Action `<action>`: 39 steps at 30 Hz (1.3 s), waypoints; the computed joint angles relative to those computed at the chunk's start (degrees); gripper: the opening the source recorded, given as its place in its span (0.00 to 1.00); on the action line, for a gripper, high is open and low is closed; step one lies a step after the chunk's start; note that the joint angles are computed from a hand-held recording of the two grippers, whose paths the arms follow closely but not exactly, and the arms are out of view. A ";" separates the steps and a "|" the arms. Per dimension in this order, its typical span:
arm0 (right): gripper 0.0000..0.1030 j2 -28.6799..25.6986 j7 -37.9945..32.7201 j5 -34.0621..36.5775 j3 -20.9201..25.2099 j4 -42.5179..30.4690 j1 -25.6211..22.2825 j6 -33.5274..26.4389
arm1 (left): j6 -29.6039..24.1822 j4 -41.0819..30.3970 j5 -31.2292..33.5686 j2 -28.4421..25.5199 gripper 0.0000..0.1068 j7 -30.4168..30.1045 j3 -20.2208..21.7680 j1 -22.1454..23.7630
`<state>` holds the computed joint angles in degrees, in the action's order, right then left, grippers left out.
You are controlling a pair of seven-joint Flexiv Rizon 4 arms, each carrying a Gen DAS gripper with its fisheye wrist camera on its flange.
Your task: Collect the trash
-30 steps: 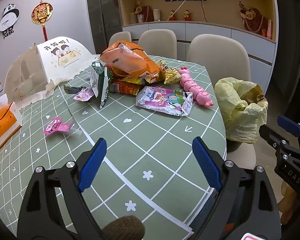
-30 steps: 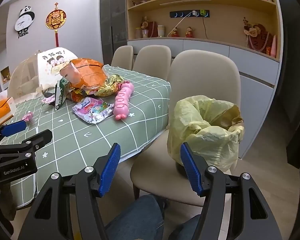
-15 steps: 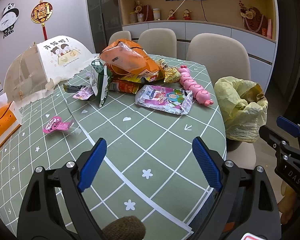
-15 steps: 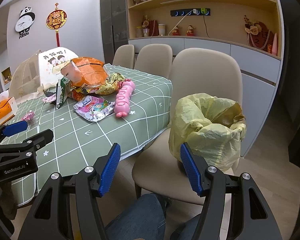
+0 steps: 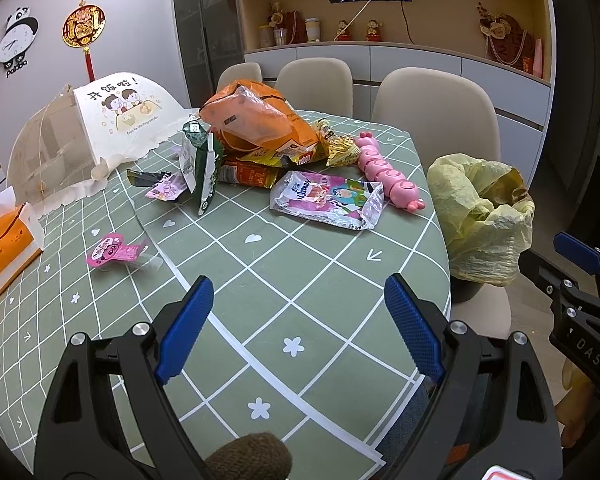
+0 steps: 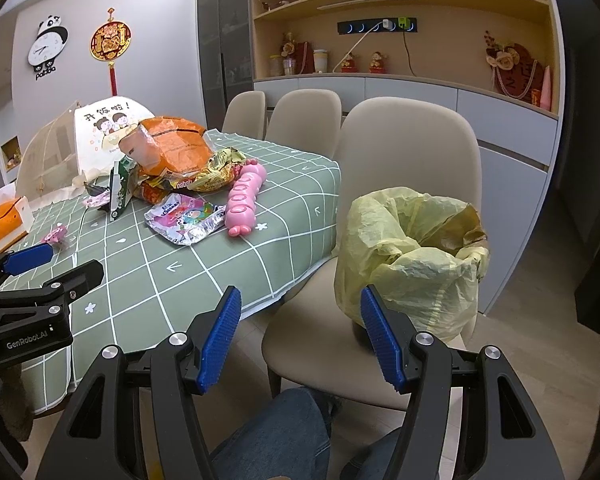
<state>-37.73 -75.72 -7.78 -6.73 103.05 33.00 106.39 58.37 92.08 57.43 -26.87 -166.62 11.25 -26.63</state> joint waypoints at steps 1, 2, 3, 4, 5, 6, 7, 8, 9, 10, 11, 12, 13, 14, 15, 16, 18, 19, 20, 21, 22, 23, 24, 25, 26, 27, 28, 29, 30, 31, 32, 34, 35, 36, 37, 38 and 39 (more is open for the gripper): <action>0.57 -0.01 -0.05 -0.02 0.01 -0.02 -0.02 0.03 | 0.02 0.06 -0.04 0.05 0.78 0.02 -0.04 0.02; 0.57 -0.05 -0.06 0.07 -0.12 -0.01 0.10 0.08 | -0.03 0.05 -0.05 0.05 0.78 0.04 -0.07 0.01; 0.57 -0.03 -0.11 0.09 -0.18 0.00 0.13 0.09 | -0.04 0.05 -0.05 0.05 0.78 0.04 -0.08 0.02; 0.57 -0.04 -0.10 0.11 -0.12 -0.03 0.09 0.05 | -0.08 0.04 -0.02 0.06 0.78 -0.04 -0.08 -0.01; 0.57 -0.03 -0.08 0.09 0.07 -0.04 -0.06 0.04 | -0.04 0.06 -0.03 0.07 0.78 -0.03 -0.10 0.02; 0.57 -0.02 -0.07 0.06 0.23 -0.05 -0.21 0.07 | -0.12 0.04 0.00 0.06 0.78 -0.06 -0.11 -0.04; 0.57 -0.04 -0.07 0.15 0.03 -0.05 -0.02 0.08 | -0.10 0.04 0.06 0.06 0.78 -0.07 -0.09 -0.01; 0.57 -0.05 -0.11 0.22 -0.18 -0.01 0.17 0.09 | -0.06 0.05 0.00 0.07 0.78 -0.01 -0.13 0.05; 0.57 0.00 -0.08 0.29 -0.23 0.02 0.21 0.06 | -0.06 0.05 0.01 0.07 0.78 -0.02 -0.14 0.05; 0.57 0.03 -0.05 0.24 -0.04 0.00 0.03 0.00 | -0.12 0.05 0.01 0.08 0.78 -0.08 -0.13 0.02; 0.57 0.08 -0.05 0.22 0.09 0.08 -0.10 0.04 | -0.15 0.05 0.03 0.09 0.78 -0.11 -0.14 0.00; 0.57 0.04 -0.07 0.34 -0.25 0.11 0.22 0.13 | -0.14 0.03 0.03 0.09 0.78 -0.10 -0.16 0.01; 0.57 0.05 -0.08 0.39 -0.29 0.12 0.24 0.18 | -0.10 0.05 0.08 0.08 0.78 -0.14 -0.14 0.03; 0.57 0.06 -0.11 0.43 -0.30 0.17 0.24 0.23 | -0.12 0.03 0.10 0.07 0.78 -0.12 -0.14 0.03; 0.57 0.08 -0.12 0.43 -0.30 0.17 0.23 0.16 | -0.15 0.01 0.12 0.07 0.78 -0.14 -0.15 -0.01; 0.57 0.07 -0.16 0.53 -0.41 0.27 0.33 0.31 | -0.17 0.01 0.10 0.06 0.78 -0.15 -0.17 -0.01; 0.57 0.08 -0.16 0.76 -0.66 0.29 0.54 0.38 | -0.19 0.02 0.06 0.07 0.78 -0.14 -0.19 0.01; 0.57 0.10 -0.16 0.83 -0.64 0.34 0.50 0.43 | -0.24 0.03 -0.05 0.09 0.78 -0.11 -0.24 0.01; 0.57 0.09 -0.14 0.87 -0.59 0.32 0.44 0.39 | -0.27 0.04 -0.09 0.10 0.78 -0.13 -0.25 0.00; 0.57 0.10 -0.10 0.90 -0.56 0.28 0.40 0.30 | -0.24 0.08 -0.08 0.13 0.78 -0.18 -0.26 -0.03; 0.57 0.08 -0.06 0.89 -0.45 0.25 0.27 0.27 | -0.28 0.07 -0.07 0.14 0.78 -0.20 -0.26 -0.06; 0.57 0.06 -0.04 0.87 -0.34 0.22 0.16 0.28 | -0.28 0.07 -0.04 0.13 0.78 -0.21 -0.25 -0.05; 0.57 0.07 -0.01 0.89 -0.34 0.22 0.14 0.33 | -0.33 0.06 -0.04 0.13 0.78 -0.26 -0.25 -0.07; 0.57 0.05 -0.04 0.90 -0.45 0.20 0.23 0.34 | -0.40 0.04 -0.06 0.13 0.78 -0.33 -0.26 -0.10; 0.57 0.05 -0.07 0.83 -0.40 0.18 0.19 0.27 | -0.34 0.05 -0.14 0.14 0.78 -0.25 -0.28 0.00; 0.57 0.03 -0.08 0.81 -0.37 0.17 0.15 0.30 | -0.32 0.08 -0.15 0.16 0.78 -0.30 -0.27 0.02; 0.57 0.02 -0.07 0.84 -0.44 0.16 0.19 0.27 | -0.28 0.09 -0.28 0.15 0.78 -0.23 -0.30 0.12; 0.57 0.05 -0.06 0.79 -0.36 0.14 0.14 0.18 | -0.24 0.13 -0.34 0.15 0.78 -0.21 -0.30 0.16; 0.57 0.05 -0.04 0.75 -0.26 0.14 0.05 0.19 | -0.14 0.21 -0.37 0.17 0.78 -0.22 -0.28 0.22; 0.57 0.04 -0.02 0.74 -0.24 0.13 0.01 0.18 | -0.13 0.22 -0.47 0.15 0.78 -0.17 -0.30 0.27; 0.57 0.03 0.00 0.77 -0.33 0.14 0.10 0.22 | -0.09 0.23 -0.55 0.13 0.78 -0.11 -0.29 0.33; 0.57 0.06 0.01 0.79 -0.34 0.21 0.06 0.25 | -0.03 0.24 -0.77 0.09 0.78 0.04 -0.29 0.44; 0.57 0.06 0.02 0.76 -0.29 0.21 0.00 0.22 | 0.01 0.25 -0.86 0.07 0.78 0.09 -0.27 0.48; 0.57 0.05 0.01 0.75 -0.29 0.21 0.02 0.26 | 0.07 0.27 -1.06 0.03 0.78 0.22 -0.30 0.58; 0.57 0.05 0.03 0.73 -0.23 0.17 -0.07 0.19 | 0.28 0.36 -1.24 0.02 0.78 0.37 -0.30 0.72; 0.57 -0.05 0.08 0.63 -0.08 -0.02 -0.32 0.08 | 0.57 0.44 -1.62 -0.04 0.78 0.65 -0.37 0.97; 0.57 -0.15 0.07 0.52 -0.07 -0.20 -0.44 0.02 | 0.77 0.51 -2.12 -0.11 0.78 0.98 -0.43 1.23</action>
<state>-37.87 -75.65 -7.26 -6.80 102.86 32.56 106.41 59.14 92.58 55.31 -26.98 -165.64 10.82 -25.40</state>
